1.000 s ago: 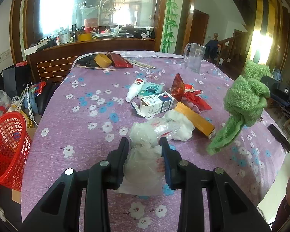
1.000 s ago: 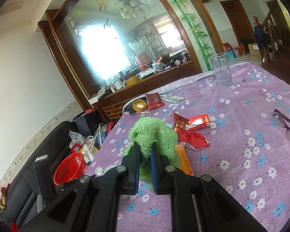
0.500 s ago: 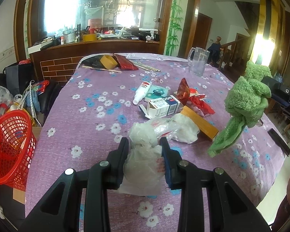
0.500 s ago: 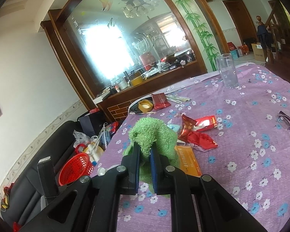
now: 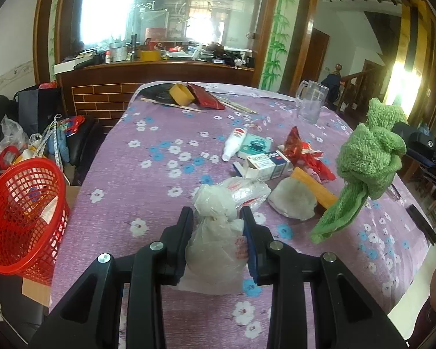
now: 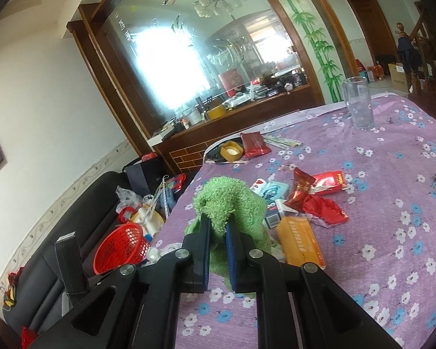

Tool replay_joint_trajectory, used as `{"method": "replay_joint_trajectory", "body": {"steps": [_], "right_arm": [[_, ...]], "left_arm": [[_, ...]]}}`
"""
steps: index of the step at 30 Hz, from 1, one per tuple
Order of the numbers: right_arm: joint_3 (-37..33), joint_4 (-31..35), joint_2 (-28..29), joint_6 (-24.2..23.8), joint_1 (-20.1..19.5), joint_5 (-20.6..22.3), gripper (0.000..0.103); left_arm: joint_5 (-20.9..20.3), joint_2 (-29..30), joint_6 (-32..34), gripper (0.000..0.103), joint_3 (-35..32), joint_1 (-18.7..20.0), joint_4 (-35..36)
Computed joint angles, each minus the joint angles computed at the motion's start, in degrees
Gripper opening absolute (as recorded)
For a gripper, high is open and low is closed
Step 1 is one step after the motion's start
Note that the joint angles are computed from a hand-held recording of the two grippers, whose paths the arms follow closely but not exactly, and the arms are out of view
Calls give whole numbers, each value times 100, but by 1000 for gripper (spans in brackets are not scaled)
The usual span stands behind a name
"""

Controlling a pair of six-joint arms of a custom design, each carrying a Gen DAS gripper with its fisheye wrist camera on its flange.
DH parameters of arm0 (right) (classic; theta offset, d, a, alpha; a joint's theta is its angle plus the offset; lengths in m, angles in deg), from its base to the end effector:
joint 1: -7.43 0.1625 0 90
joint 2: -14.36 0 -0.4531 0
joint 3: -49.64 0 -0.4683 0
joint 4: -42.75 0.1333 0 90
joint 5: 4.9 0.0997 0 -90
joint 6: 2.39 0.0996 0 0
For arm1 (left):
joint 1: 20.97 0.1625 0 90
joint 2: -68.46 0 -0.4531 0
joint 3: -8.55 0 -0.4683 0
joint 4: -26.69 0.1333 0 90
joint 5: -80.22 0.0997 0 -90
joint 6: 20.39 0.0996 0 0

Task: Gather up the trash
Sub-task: 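Lift the tissue bundle and green towel and carry them toward the red basket, then open both tools over the red basket to drop tissue and towel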

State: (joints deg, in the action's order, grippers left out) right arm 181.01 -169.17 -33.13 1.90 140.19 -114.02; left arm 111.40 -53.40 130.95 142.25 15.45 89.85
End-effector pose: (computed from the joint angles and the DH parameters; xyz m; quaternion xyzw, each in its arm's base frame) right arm 0.4084 -0.2933 0.0182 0.2560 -0.8981 0.3573 0.0157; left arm 0.0201 -0.2567 0.3756 0.1238 0.8572 -0.4058 0.2920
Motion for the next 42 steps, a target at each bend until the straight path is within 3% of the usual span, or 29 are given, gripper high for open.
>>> {"method": "replay_joint_trajectory", "body": {"steps": [14,18,25,27,29,33,38,42], "right_arm": [[-457,474,293,-100,57,257,11],[-709,787,442,-108,108,406,11],[-1389,1435,852,-161,277,746,11],[-1676,1686,1025,-181,350,886,11],[-1929,1888,1181,-177,428,993,11],[-2534,2246,1573,-205,611,1203,11],[-3365,2642,2142,-193,791,1490,11],[-3946,2931,2585,-144,841,1639,11]], "left_arm": [[-267,-500,-86,32,-181,161,352],[-567,-796,-476,32,-239,64,837],[-1062,-1182,-510,32,-619,301,1202],[-1095,-1281,82,32,-872,619,847],[-923,-1297,1128,32,-1200,1202,62],[-103,-1206,2897,32,-1731,2646,-1370],[908,-926,3643,32,-2119,4086,-2142],[1400,-762,3858,32,-2261,4739,-2421]]}}
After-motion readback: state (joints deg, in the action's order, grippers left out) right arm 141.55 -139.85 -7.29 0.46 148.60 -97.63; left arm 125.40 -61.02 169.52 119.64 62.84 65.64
